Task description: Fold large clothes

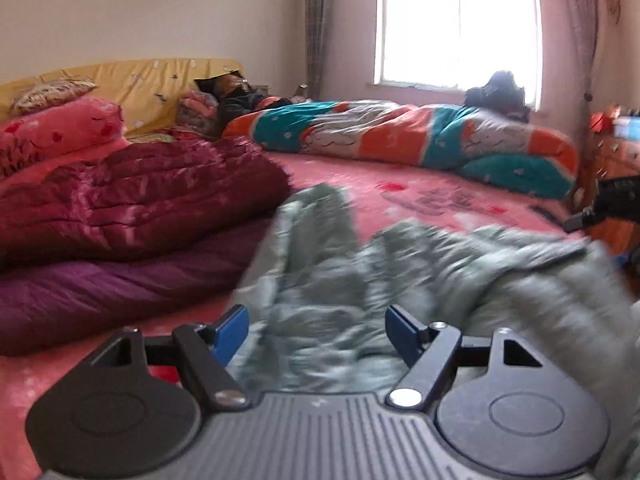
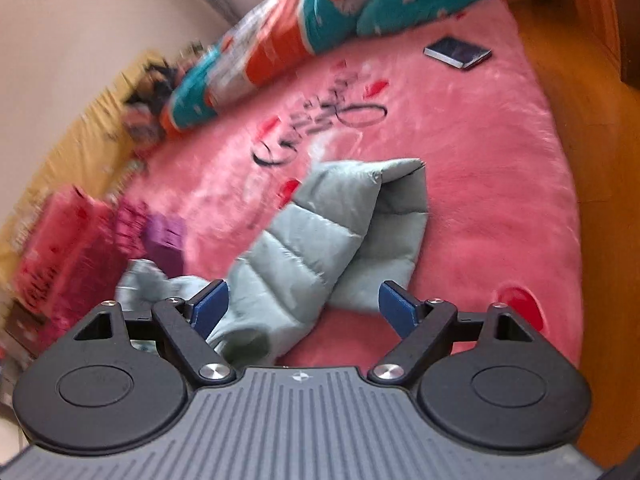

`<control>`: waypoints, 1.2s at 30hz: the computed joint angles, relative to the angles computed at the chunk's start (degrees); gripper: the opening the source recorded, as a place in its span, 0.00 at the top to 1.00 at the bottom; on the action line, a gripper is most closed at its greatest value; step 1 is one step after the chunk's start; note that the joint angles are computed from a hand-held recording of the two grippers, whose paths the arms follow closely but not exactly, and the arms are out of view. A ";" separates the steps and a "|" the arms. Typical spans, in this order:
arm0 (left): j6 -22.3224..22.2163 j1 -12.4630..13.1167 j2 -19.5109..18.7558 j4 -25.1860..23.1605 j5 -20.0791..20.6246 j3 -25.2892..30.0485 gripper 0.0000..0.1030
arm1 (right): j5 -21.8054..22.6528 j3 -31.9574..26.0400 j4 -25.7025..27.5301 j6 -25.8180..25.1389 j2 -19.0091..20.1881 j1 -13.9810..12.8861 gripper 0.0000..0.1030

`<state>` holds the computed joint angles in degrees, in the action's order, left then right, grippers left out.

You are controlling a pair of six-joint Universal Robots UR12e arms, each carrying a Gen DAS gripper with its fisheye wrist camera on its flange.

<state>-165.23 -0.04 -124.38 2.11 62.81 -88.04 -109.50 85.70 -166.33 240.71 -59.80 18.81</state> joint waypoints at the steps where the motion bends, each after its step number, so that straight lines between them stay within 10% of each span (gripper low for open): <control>1: 0.39 -0.01 -0.21 -1.13 1.22 0.29 0.27 | 1.38 -0.91 1.15 0.30 0.69 -0.70 0.01; 6: -1.36 -0.01 -1.34 -4.02 7.09 1.92 0.27 | 1.35 -5.14 9.39 5.09 4.05 -2.41 0.00; 12: -11.89 0.53 -2.72 -5.30 17.79 4.77 0.25 | 1.58 -8.72 3.28 1.88 8.17 -2.99 0.02; 14: -15.07 0.94 -2.91 -6.45 19.12 5.32 0.25 | -0.18 -12.03 8.30 -1.36 9.49 -2.67 0.27; 16: -17.09 1.29 -2.87 -6.77 19.31 5.41 0.25 | -1.46 -14.87 12.20 -4.46 10.66 -2.46 0.64; 20: -16.21 1.69 -2.57 -6.42 18.54 5.02 0.24 | -5.14 -19.54 14.26 -10.62 12.55 -1.32 0.80; 27: -13.87 1.56 -2.53 -9.51 16.91 5.25 0.24 | -16.35 -32.47 14.17 -29.46 18.01 1.46 0.89; 36: -12.00 1.31 -2.01 -13.28 12.86 4.79 0.21 | -17.84 -50.86 6.94 -43.78 25.99 2.19 0.91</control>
<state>-177.23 1.26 -126.39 -11.17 75.67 -83.25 -127.34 34.84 -159.40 196.93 -33.81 21.00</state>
